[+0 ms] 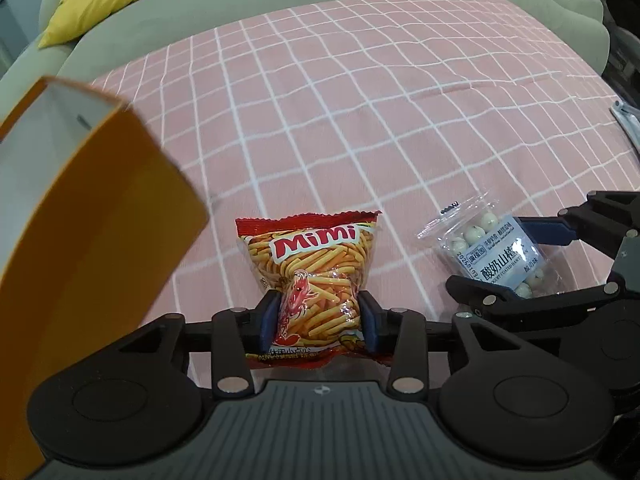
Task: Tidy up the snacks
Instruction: 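Carry the Mimi bag and yogurt-ball packet into the box and open both tools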
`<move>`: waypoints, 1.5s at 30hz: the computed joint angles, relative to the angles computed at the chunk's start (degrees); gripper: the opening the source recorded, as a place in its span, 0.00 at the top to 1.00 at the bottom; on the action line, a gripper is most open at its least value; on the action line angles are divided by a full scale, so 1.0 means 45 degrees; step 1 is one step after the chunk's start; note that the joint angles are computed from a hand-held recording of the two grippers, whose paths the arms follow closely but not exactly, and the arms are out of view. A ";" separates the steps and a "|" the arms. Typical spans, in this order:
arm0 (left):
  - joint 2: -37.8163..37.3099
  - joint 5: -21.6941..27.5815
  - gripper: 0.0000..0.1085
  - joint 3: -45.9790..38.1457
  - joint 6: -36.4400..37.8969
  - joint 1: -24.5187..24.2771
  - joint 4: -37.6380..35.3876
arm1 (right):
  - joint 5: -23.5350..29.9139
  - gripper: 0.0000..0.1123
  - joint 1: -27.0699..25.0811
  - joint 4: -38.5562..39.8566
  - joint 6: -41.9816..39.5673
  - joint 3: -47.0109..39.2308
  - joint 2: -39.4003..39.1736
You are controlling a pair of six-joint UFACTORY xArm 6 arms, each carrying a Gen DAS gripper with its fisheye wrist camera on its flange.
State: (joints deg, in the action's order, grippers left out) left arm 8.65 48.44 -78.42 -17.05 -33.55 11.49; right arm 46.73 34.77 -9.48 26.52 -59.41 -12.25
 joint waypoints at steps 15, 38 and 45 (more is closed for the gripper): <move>-0.0194 -0.1525 0.37 0.1141 -0.0097 0.0523 -0.0873 | -0.0746 0.35 0.0239 -0.1062 0.1167 0.1188 -0.0901; -0.2742 -0.1757 0.57 0.2711 -0.1386 0.0468 -0.0037 | 0.0030 0.51 0.0641 -0.1339 0.2229 0.0026 -0.0791; -0.3949 -0.1863 0.57 0.3081 -0.2249 0.0703 0.0670 | -0.0364 0.51 0.0985 -0.1754 0.2154 -0.0887 -0.0618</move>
State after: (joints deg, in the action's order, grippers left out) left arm -9.12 40.06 -64.55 -27.17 -30.39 14.51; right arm 45.10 39.20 -17.37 36.21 -63.40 -15.03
